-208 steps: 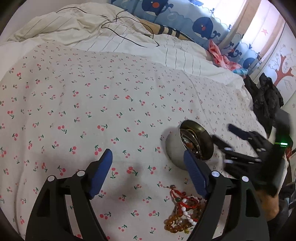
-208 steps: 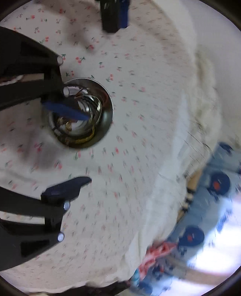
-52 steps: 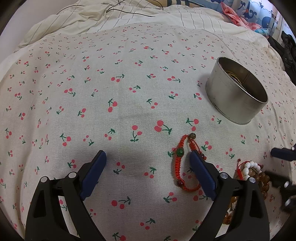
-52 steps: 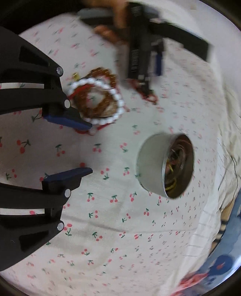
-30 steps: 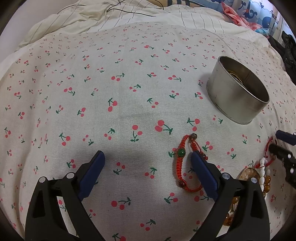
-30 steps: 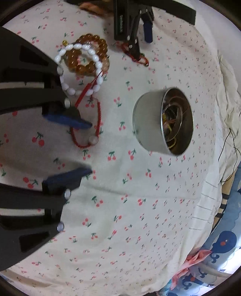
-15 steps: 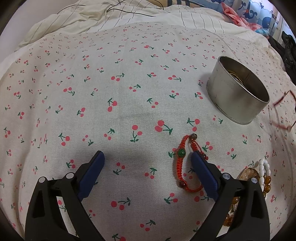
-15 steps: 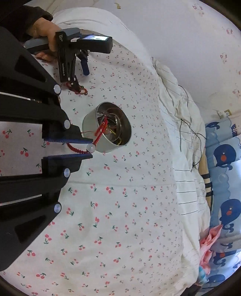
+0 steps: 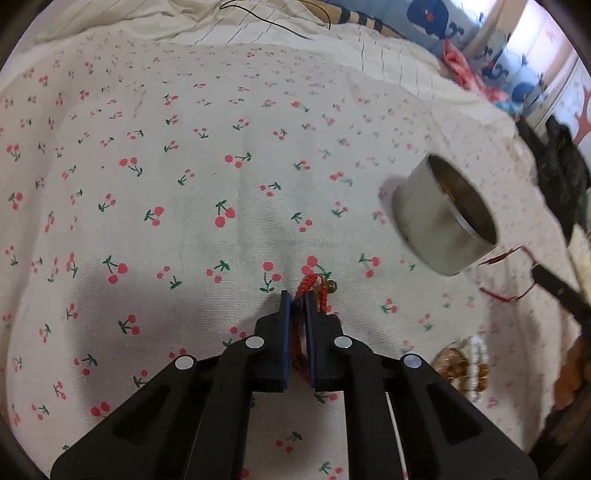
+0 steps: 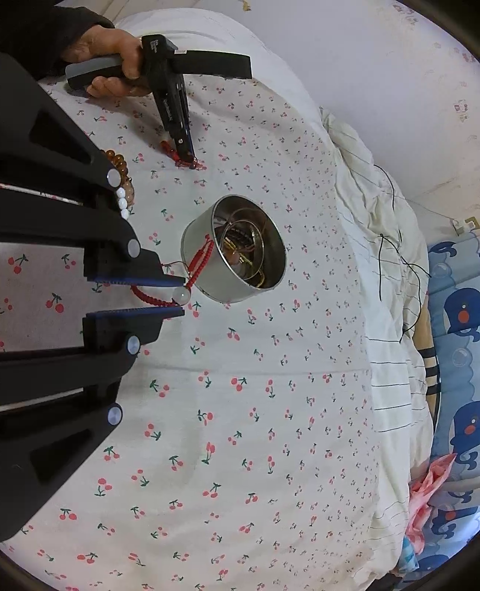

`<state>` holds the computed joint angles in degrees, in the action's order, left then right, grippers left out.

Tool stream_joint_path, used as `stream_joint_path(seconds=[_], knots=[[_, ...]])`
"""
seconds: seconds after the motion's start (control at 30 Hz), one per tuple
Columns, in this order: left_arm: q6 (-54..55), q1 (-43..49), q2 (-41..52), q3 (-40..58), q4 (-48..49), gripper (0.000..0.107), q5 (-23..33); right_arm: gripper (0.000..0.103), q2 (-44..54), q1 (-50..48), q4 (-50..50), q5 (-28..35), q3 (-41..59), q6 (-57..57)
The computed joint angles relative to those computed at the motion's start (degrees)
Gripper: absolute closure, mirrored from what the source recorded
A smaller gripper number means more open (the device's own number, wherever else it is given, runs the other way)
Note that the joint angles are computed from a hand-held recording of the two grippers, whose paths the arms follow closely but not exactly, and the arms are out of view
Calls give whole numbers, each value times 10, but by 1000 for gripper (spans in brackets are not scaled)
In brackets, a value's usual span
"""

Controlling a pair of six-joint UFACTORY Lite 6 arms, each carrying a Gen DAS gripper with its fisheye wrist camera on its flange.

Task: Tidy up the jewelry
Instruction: 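Carry both red bracelets over the tin and open both grippers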

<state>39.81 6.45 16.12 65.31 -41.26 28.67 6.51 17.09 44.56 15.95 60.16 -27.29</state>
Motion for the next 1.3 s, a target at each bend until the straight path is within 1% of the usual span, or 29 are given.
stream_joint_path(seconds=[0.07,0.17,0.2,0.23,0.37,0.43,0.53,0.63,0.77,0.87,0.9,0.93,0.97,1.0,1.03,1.07,1.13,1.17,1.23,1.3], knots=[[54,19,-15,-4,-60,100,37,92,-7,-7,38,3,-3,-33],[92,32,-41,-11,-97,100,62,92,-14,-19,99,9,-7,-86],[109,39,-44,-12,-116,101,76,92,-17,-23,125,13,-9,-108],[130,44,-50,-17,-143,100,90,92,-23,-30,171,18,-15,-150],[147,22,-63,-6,-176,100,116,92,-43,-44,279,31,-24,-248],[131,-5,-60,27,-168,100,115,92,-52,-47,314,31,-27,-279],[97,-40,-25,97,-152,100,121,92,-59,-57,337,39,-32,-300],[53,-77,27,171,-115,100,107,92,-61,-61,341,41,-33,-300],[-16,-109,120,293,-64,100,112,92,-64,-66,357,42,-35,-308],[-67,-131,176,361,-8,99,114,92,-64,-69,368,42,-36,-315],[-91,-140,204,393,19,95,121,92,-64,-68,369,41,-36,-316],[-100,-142,221,412,31,81,131,92,-63,-66,372,38,-35,-317],[-113,-143,230,422,44,71,135,92,-62,-64,375,37,-33,-319],[-133,-144,228,417,60,51,128,92,-59,-63,376,37,-30,-319],[-129,-141,220,403,52,48,119,92,-55,-60,371,37,-25,-314],[-119,-136,214,395,40,48,120,92,-47,-55,363,37,-16,-305],[-129,-124,191,380,51,44,123,92,-28,-43,336,33,11,-281],[-125,-117,171,359,47,42,114,92,-16,-35,331,30,27,-274],[-102,-88,114,298,13,32,99,92,17,-24,298,36,71,-237],[-83,-55,60,237,-14,28,91,92,49,-9,256,31,113,-198]])
